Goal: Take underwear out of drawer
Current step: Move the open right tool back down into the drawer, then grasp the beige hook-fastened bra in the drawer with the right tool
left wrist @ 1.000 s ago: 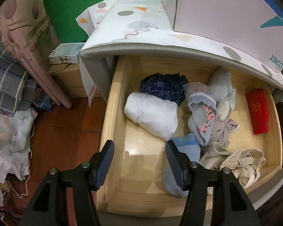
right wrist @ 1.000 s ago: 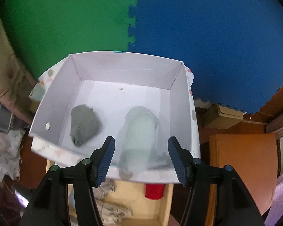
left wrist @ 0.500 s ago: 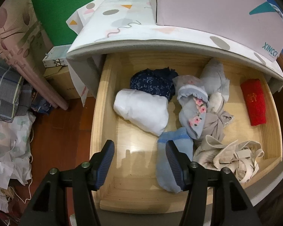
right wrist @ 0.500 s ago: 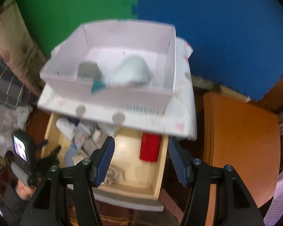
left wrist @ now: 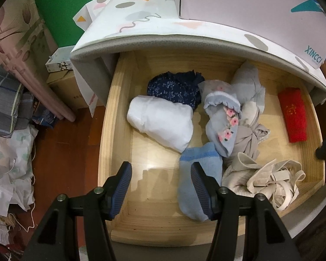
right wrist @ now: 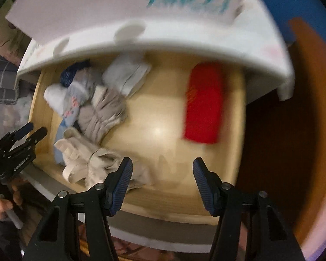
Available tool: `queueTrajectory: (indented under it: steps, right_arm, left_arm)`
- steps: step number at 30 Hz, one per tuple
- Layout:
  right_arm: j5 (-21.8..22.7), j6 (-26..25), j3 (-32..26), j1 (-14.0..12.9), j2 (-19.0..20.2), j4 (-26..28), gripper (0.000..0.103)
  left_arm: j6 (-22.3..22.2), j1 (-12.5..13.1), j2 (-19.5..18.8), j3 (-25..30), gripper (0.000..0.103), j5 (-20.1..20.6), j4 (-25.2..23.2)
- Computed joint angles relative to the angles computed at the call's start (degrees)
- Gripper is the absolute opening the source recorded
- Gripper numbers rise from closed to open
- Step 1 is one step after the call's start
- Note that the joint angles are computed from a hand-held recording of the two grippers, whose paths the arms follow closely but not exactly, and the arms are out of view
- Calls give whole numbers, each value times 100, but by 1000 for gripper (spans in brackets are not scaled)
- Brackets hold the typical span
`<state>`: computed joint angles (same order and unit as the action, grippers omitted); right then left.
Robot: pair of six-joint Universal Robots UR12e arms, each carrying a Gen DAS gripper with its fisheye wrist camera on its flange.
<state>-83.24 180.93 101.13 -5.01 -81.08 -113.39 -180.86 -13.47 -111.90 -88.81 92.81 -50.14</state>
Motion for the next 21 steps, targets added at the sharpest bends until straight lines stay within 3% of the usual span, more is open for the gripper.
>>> queueTrajectory:
  steps: [2,6,11,14,16,21]
  right_arm:
    - [125,-120,-49,100,88,79,59]
    - [248,-451,-217,301,241,191,78]
    - [305,-960,-524,577,504,553,86]
    - [117,-1158,-660,735,662,773,89]
    - [-62,-1216,-697,833,762,848,91]
    - [102,-1000,-667,797,823,902,96]
  left_arm:
    - [-5,7,-3,2,58,-33,-1]
    - [-30,4,-32,42,58,-30,-99]
    - [-97,9,-53,65,58,18,-170]
    - [-180,37,-56,73,58,-13,-214]
    - [-218,49,-58,77,58,-14,-244]
    - [-229,41,-75,104,58,14,-302]
